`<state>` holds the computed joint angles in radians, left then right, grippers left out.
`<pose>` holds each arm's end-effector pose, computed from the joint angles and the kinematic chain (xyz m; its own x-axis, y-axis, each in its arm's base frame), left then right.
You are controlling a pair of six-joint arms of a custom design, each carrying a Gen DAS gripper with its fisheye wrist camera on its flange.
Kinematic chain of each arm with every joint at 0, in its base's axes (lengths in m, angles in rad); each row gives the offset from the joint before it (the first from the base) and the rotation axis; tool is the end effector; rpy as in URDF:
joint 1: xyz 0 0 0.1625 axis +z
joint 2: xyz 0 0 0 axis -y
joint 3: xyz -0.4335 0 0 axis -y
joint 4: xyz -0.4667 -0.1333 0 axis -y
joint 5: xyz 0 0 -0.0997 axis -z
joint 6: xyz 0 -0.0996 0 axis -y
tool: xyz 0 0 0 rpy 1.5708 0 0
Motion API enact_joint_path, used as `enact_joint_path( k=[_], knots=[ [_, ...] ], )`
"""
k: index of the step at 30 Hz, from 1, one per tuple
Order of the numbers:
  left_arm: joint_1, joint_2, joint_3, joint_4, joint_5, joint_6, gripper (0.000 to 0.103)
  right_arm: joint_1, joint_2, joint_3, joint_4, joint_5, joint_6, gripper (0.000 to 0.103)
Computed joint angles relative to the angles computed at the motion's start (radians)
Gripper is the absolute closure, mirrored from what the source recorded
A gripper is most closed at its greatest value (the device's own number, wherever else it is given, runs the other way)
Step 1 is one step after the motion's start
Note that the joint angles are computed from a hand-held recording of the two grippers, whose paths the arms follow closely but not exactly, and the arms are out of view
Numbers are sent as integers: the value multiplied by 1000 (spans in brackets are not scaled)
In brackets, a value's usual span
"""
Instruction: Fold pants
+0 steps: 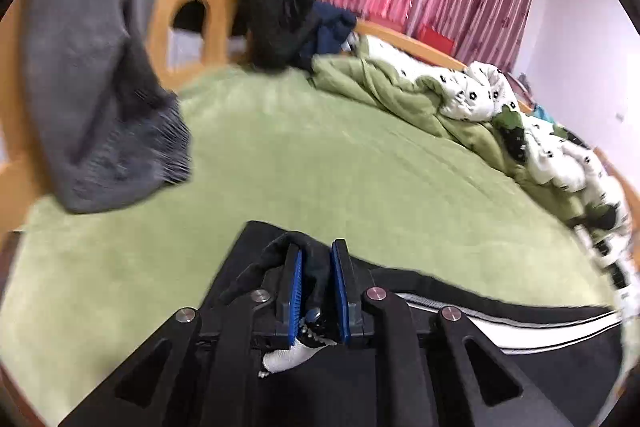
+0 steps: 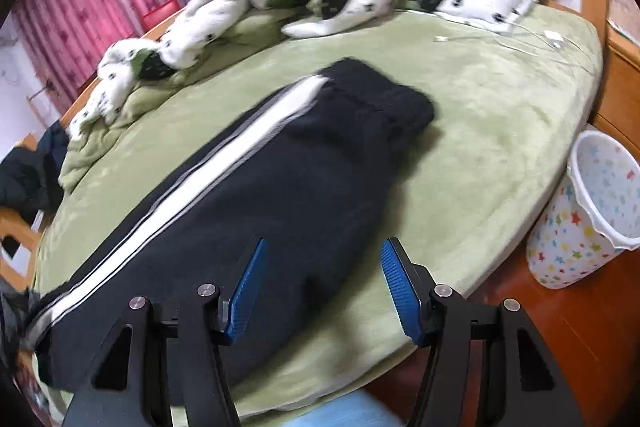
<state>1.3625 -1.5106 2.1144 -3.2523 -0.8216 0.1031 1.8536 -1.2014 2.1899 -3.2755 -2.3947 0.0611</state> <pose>0.0889 -0.5520 0.3835 -0.8259 -0.3856 -0.4113 0.1839 0.5055 -0.8430 0.2065 -0.4948 0.1914 -0.7982 0.3168 0.5124 -0.1621 0.7063 -0.6891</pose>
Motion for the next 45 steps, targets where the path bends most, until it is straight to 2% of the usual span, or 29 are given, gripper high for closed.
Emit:
enact_joint_path(
  k=[1, 2, 4, 6, 7, 9, 13, 15, 16, 17, 18, 19, 21, 23, 25, 27, 30, 32, 35, 37, 39, 40, 42, 43, 45],
  knots=[
    [25, -9, -23, 73, -53, -35, 75, 23, 24, -16, 17, -16, 7, 44],
    [35, -16, -28, 103, -74, -49, 67, 47, 49, -33, 36, -25, 16, 44],
    [42, -33, -2, 39, -98, -9, 34, 75, 85, -57, 59, -30, 27, 44],
    [45, -41, 37, -69, -122, 66, 25, 105, 128, -83, 78, -40, 34, 44],
    [49, -46, 47, -88, -138, 87, 25, 118, 150, -97, 85, -43, 36, 44],
    [59, -45, 42, -55, -148, 108, 25, 133, 188, -121, 98, -36, 40, 44],
    [70, 38, -34, -14, -43, 149, 25, 140, 249, -162, 141, 15, 76, 44],
    [79, 74, -85, 55, 15, 123, 25, 143, 287, -188, 154, 30, 80, 44],
    [92, 90, -115, 114, 21, 89, 37, 145, 302, -197, 154, 28, 76, 44],
    [108, 96, -133, 163, -3, 60, 53, 147, 320, -211, 154, 24, 66, 44],
    [123, 104, -160, 239, -16, 25, 80, 148, 341, -229, 157, 23, 52, 44],
    [136, 114, -179, 273, -37, 24, 85, 150, 359, -246, 163, 21, 38, 44],
    [151, 100, -170, 216, -101, 43, 86, 153, 398, -294, 180, 17, -7, 44],
    [164, 84, -159, 177, -132, 31, 86, 156, 435, -348, 180, 17, -94, 44],
    [176, 99, -167, 218, -112, 11, 86, 159, 469, -396, 175, 21, -179, 44],
    [174, 118, -153, 169, -83, 44, 85, 151, 493, -443, 169, 58, -286, 44],
    [152, 122, -134, 117, -39, 86, 85, 127, 525, -511, 198, 117, -449, 34],
    [155, 123, -137, 124, -38, 83, 85, 105, 543, -554, 211, 141, -550, 33],
    [163, 119, -147, 138, -63, 71, 84, 66, 544, -604, 346, 209, -563, 32],
    [163, 119, -144, 132, -63, 74, 84, 45, 556, -648, 464, 202, -565, 32],
    [159, 129, -150, 122, -47, 88, 84, 36, 580, -664, 469, 143, -624, 36],
    [155, 133, -148, 111, -33, 98, 84, 36, 586, -666, 467, 133, -649, 44],
    [148, 141, -148, 99, -11, 113, 84, 35, 580, -640, 432, 141, -727, 71],
    [144, 144, -149, 93, 0, 120, 84, 38, 577, -629, 430, 140, -754, 99],
    [141, 145, -146, 85, 7, 126, 84, 51, 584, -610, 347, 115, -831, 99]
  ],
)
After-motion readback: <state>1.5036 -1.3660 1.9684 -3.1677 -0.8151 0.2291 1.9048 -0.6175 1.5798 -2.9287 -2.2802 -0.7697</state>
